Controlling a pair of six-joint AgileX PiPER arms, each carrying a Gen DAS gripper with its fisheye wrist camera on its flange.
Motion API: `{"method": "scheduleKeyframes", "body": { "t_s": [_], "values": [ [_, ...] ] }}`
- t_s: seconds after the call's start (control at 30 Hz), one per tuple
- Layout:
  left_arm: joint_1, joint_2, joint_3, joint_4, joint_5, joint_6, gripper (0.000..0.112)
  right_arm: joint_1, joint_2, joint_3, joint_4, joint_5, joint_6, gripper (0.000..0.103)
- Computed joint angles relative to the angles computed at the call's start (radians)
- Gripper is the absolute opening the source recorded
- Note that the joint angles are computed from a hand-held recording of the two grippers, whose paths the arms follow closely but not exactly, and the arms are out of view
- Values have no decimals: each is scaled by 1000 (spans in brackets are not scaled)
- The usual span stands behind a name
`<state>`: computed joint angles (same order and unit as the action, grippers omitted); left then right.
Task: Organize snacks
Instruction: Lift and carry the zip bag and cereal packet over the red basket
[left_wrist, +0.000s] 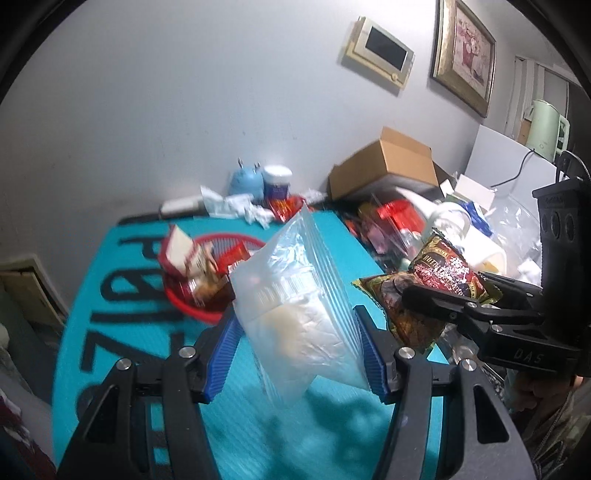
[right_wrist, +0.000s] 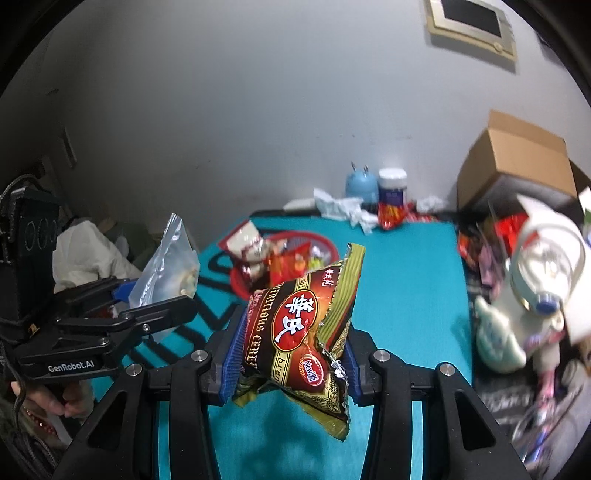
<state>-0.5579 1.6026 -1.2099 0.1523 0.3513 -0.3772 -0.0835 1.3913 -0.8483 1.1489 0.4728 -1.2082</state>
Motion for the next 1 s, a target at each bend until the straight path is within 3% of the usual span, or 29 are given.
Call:
{"method": "scheduleKeyframes", "body": {
  "t_s": [0.33,0.6,0.83,0.9,1.0],
  "values": [
    [79,129,-235,-9,32,115,59,55,171,-244,-65,-27,74,44],
    [143,322,-501,-72,90,201,59,74,361,-493,-145,-37,181,44],
    [173,559,-843,-130,283,273,59,55,535,-716,-192,48,268,44],
    [173,642,-971,-125,382,275,59,59,572,-757,-231,40,308,44],
    [174,722,-1076,-119,452,270,59,59,621,-794,-281,18,376,44]
  ]
}}
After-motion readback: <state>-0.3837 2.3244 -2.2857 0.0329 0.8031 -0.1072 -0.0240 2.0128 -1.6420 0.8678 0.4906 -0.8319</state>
